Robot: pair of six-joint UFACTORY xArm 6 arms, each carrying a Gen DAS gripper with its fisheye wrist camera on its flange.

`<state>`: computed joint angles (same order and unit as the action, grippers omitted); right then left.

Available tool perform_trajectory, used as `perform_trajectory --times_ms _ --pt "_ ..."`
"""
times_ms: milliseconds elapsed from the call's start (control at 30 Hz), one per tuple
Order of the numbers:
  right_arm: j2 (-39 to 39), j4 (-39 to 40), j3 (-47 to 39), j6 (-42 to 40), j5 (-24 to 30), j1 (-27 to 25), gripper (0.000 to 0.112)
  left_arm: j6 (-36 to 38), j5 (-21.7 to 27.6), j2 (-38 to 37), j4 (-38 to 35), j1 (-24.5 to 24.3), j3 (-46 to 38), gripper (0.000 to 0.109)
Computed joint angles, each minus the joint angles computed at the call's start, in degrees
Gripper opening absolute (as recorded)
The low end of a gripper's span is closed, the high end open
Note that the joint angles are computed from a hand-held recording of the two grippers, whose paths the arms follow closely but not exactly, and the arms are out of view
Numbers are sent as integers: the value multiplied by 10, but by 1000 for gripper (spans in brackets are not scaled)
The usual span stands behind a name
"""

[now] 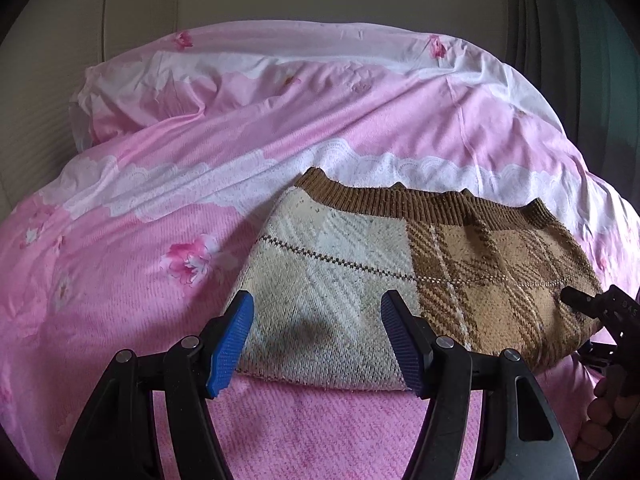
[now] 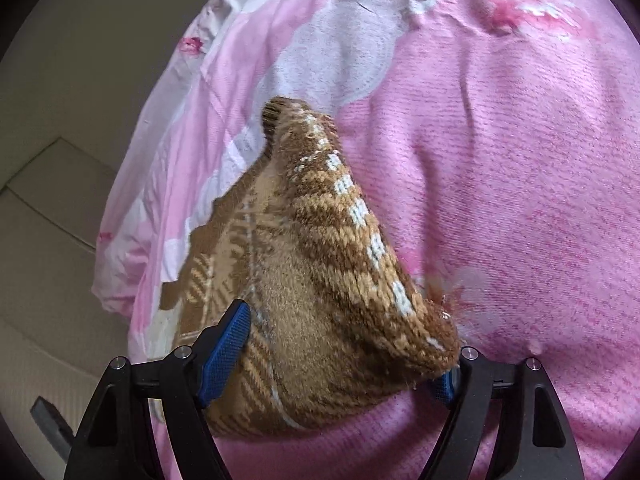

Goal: Fold small clothes
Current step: 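Grasp one end of the folded sweater with the right tool and lift it, then fold the lifted end over the sweater with the right tool and release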

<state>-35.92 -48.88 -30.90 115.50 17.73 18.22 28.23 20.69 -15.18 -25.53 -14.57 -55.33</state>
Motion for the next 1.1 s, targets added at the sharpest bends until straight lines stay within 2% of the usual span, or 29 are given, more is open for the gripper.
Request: perform_trajectory --times_ms 33,100,167,367,433,533,700,867,1000,1100 --pt "-6 -12 4 14 -2 1 69 3 2 0 -2 1 0 66" --pt "-17 -37 11 41 -6 -1 56 8 5 -3 -6 3 3 65" --pt "-18 -23 5 18 8 3 48 13 8 -5 -8 6 4 66" --pt "24 -54 -137 -70 217 104 39 28 24 -2 -39 38 -12 66" --pt "63 -73 -207 -110 287 140 38 34 32 2 -49 55 -24 66" --pt "133 -102 -310 -178 345 178 37 44 35 5 -61 82 -38 66" --pt "284 -126 -489 -313 385 224 36 67 37 10 -72 125 -56 66" --pt "460 -83 -675 -504 422 260 36 91 42 23 -88 167 -74 67" --pt "576 -30 -786 -629 471 281 36 111 44 35 -94 194 -80 67" --pt "621 -18 -818 -668 504 294 37 123 47 43 -104 209 -83 67"
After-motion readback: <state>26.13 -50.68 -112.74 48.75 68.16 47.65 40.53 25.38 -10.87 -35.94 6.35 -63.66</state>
